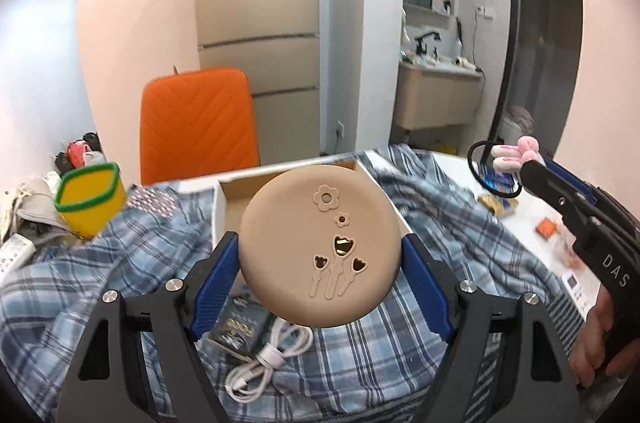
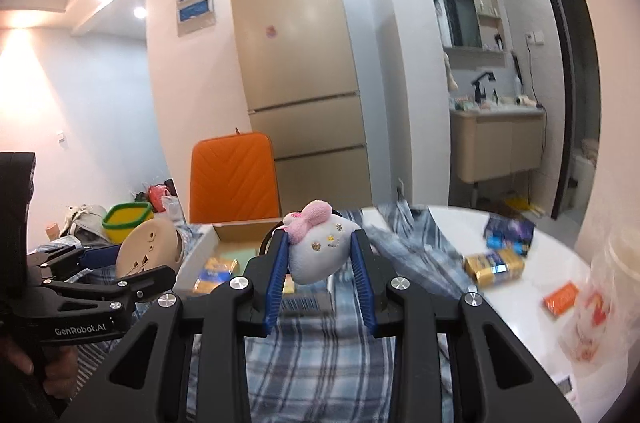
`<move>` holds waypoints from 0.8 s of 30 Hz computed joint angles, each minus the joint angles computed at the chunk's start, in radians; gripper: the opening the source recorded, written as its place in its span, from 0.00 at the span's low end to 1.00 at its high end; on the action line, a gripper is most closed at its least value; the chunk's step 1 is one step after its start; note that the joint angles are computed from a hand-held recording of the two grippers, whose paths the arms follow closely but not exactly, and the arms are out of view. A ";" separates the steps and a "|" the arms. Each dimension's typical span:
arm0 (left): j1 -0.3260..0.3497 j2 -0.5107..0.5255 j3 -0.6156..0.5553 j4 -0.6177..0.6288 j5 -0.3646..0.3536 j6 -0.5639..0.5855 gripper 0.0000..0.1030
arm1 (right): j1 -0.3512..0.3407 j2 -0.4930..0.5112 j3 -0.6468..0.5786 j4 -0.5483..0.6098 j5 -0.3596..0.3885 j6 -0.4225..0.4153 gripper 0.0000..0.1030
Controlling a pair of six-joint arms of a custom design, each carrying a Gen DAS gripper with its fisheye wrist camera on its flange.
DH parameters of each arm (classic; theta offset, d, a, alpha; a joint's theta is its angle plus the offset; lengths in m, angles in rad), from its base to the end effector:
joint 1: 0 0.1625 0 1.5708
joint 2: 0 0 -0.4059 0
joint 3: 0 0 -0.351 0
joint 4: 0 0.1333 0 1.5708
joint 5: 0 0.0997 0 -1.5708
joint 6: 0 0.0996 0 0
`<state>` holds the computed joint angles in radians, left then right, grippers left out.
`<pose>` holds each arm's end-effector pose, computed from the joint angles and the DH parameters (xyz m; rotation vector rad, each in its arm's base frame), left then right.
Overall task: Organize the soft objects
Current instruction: 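Grasp the tan round compact with the left gripper and lift it, then lower the compact and bunny figure into the box and release both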
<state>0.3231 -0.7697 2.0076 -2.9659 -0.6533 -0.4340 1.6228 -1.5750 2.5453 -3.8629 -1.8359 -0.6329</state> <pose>-0.4201 -0.3646 0.0691 0.8798 2.2820 -1.0278 0.1234 -0.3084 0.3517 0.5011 -2.0554 1.4873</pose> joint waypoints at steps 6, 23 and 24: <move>0.004 0.011 -0.024 -0.117 0.067 0.076 0.77 | 0.066 0.045 -0.099 0.108 -0.006 0.007 0.32; 0.067 0.138 -0.243 -0.324 0.149 0.353 0.77 | 0.153 0.234 -0.395 0.136 -0.036 -0.013 0.32; 0.076 0.142 -0.248 -0.319 0.145 0.348 0.77 | 0.147 0.241 -0.400 0.141 -0.038 -0.012 0.32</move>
<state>0.3994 -0.6275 1.7597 -3.2846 -0.5080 -0.0856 1.7699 -1.3344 2.1454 -3.7221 -1.8741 -0.6450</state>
